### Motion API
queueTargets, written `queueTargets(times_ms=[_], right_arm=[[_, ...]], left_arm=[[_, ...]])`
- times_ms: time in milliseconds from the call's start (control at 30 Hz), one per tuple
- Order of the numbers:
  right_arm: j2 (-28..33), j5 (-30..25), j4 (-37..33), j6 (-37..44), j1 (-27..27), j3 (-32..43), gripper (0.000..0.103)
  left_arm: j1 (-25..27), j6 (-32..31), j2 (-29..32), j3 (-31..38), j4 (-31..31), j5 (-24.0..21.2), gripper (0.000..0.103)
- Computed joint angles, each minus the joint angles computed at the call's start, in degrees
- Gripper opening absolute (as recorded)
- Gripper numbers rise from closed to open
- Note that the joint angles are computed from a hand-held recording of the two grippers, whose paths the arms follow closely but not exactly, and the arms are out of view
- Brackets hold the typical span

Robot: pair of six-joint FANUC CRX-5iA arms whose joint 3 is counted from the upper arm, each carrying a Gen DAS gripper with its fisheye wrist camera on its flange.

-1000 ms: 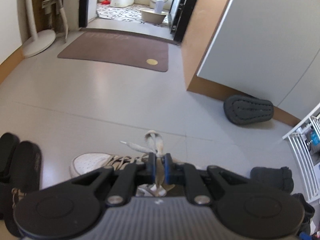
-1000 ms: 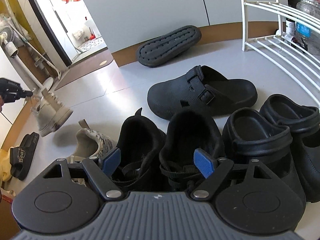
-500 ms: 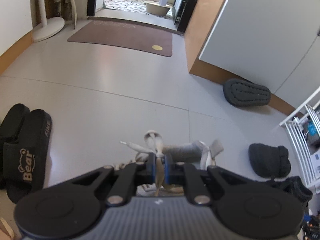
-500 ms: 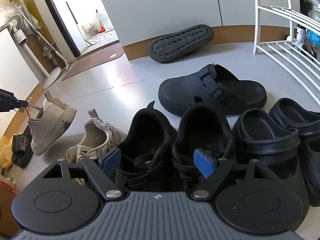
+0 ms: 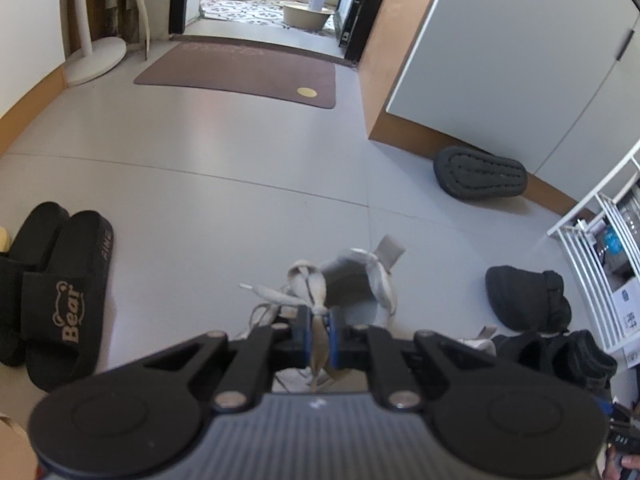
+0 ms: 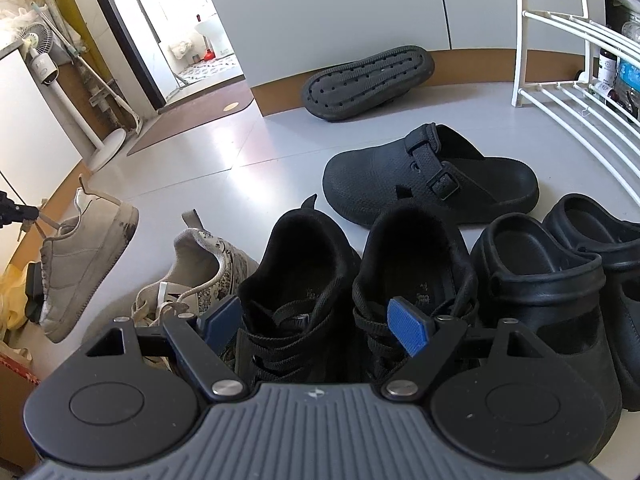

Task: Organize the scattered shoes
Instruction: 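Carry the white low sneaker with the left tool toward the lined-up shoes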

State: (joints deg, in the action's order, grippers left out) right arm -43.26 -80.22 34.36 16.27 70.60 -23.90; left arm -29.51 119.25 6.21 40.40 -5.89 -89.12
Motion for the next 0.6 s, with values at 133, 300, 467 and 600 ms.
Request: queueTargets(times_ms=[133, 300, 467, 600], right_arm=[[0.06, 0.15, -0.17, 0.10, -0.27, -0.02, 0.085], [0.06, 0.14, -0.52, 0.46, -0.19, -0.02, 0.085], [0.13, 0.23, -0.89, 0.81, -0.31, 0.07, 0.085], [0.25, 0.37, -2.03, 1.05, -0.85, 0.33, 0.085]], left_arm=[[-0.04, -0.89, 0.02, 0.35, -0.55, -0.99, 0.008], [-0.56, -3.57, 0.67, 1.11, -1.14, -2.16, 0.008], [-1.63, -6.28, 1.15, 1.27, -1.58, -2.48, 0.008], [-1.73, -5.04, 0.64, 0.02, -0.95, -1.58, 0.008]])
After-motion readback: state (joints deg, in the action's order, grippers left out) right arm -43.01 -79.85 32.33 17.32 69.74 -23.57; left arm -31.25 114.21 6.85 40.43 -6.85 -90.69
